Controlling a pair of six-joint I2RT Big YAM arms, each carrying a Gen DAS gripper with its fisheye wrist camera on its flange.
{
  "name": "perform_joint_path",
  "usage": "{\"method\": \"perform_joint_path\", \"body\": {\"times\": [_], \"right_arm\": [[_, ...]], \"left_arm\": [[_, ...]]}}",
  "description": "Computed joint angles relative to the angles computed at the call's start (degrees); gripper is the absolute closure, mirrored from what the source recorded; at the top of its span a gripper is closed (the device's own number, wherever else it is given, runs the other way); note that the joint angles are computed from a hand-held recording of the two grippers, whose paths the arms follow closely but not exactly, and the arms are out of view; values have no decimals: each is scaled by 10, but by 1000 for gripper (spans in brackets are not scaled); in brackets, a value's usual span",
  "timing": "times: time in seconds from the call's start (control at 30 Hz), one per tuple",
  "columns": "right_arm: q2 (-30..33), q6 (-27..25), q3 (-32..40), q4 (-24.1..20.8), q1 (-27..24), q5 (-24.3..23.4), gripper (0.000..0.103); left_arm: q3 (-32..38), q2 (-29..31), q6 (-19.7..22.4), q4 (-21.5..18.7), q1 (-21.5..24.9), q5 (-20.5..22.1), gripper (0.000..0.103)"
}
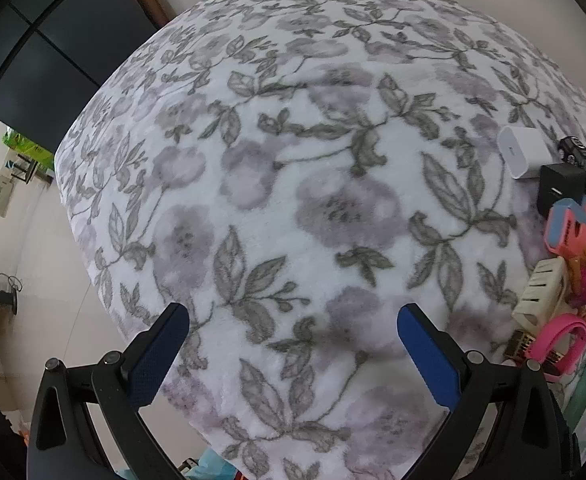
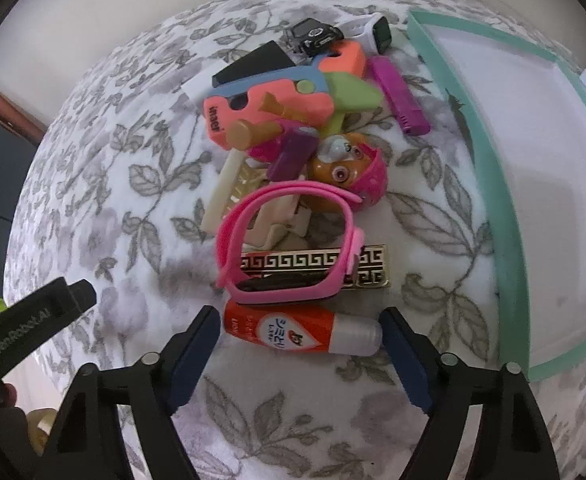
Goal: Organize rigid objects
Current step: 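Grasp the red-and-white glue tube with the right tool while the left tool approaches the pink watch band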
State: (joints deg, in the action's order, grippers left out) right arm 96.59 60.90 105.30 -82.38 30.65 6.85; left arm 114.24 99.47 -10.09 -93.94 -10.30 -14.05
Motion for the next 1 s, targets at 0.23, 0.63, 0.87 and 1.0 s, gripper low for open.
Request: {"method": "perform_joint_path", "body": {"times": [0.23, 0.63, 0.87, 1.0], "right_arm": [[-3, 1, -8, 4, 3, 1, 23], [-59, -7, -32, -26, 6, 10, 23], [-89, -11, -26, -60, -6, 54, 23], [-118, -1, -43, -58, -26, 62, 23]], "left_arm": [[-2, -4, 12, -2, -11, 13, 0], [-3, -15, 14, 5, -18, 96, 0], [-15, -22, 18, 10, -31, 134, 0], [-22, -24, 20, 18, -36, 171, 0]]}}
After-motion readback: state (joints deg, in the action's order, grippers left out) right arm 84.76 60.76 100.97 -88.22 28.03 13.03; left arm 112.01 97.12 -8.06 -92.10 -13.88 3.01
